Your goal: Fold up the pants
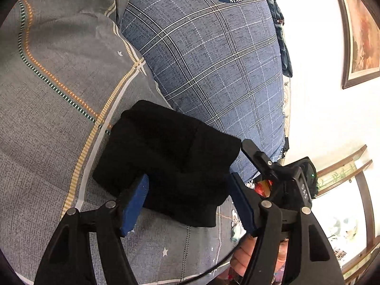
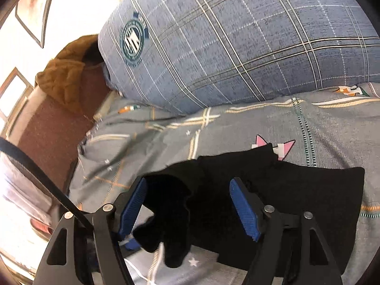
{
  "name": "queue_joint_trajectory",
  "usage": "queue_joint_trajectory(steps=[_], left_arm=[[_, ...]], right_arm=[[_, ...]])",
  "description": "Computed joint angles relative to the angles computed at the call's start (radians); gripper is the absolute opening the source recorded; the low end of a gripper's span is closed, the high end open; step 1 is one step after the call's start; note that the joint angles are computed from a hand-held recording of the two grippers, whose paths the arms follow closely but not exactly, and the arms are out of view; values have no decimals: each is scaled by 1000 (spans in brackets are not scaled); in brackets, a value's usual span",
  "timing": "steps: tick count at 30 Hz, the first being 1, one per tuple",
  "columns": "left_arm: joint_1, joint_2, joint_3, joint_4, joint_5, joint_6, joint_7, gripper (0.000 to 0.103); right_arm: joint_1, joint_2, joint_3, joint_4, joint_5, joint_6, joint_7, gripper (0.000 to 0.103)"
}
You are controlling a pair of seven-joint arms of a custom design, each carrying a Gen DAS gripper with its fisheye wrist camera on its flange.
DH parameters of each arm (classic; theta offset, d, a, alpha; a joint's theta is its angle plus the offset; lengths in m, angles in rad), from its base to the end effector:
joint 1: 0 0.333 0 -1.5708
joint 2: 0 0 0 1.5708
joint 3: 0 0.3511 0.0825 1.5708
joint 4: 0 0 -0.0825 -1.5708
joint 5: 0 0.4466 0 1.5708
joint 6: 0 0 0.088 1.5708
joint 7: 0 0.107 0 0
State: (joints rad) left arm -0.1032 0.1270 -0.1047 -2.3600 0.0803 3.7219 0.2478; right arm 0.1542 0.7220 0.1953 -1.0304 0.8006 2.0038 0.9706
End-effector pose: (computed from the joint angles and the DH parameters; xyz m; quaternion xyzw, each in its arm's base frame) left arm 0.5787 -0.1313 0.4149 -0.7853 0.2190 -0.5790 0.0079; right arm 0.8161 0.2781 0.4912 -0.7976 0.4080 0.1652 0.4124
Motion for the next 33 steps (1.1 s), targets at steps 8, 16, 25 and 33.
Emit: queue_joint_trajectory(steps=[8,16,25,33], left_arm=[[-27,-68,-9,-66,-137,-30,121,70],[13,-19,-11,-55,-23,17,-43,70],[9,-11,-9,-32,6,12,-48,71],[28,-8,-13,58,170,-88,-92,55]], right_arm=[[3,-45,-13,-76,2,49,-2,79],[10,-105,-6,-166,30,104,-47,79],[74,-120,-49,-187,-69,133,4,76],[64,-45,-39,-60,-115,10,57,13]])
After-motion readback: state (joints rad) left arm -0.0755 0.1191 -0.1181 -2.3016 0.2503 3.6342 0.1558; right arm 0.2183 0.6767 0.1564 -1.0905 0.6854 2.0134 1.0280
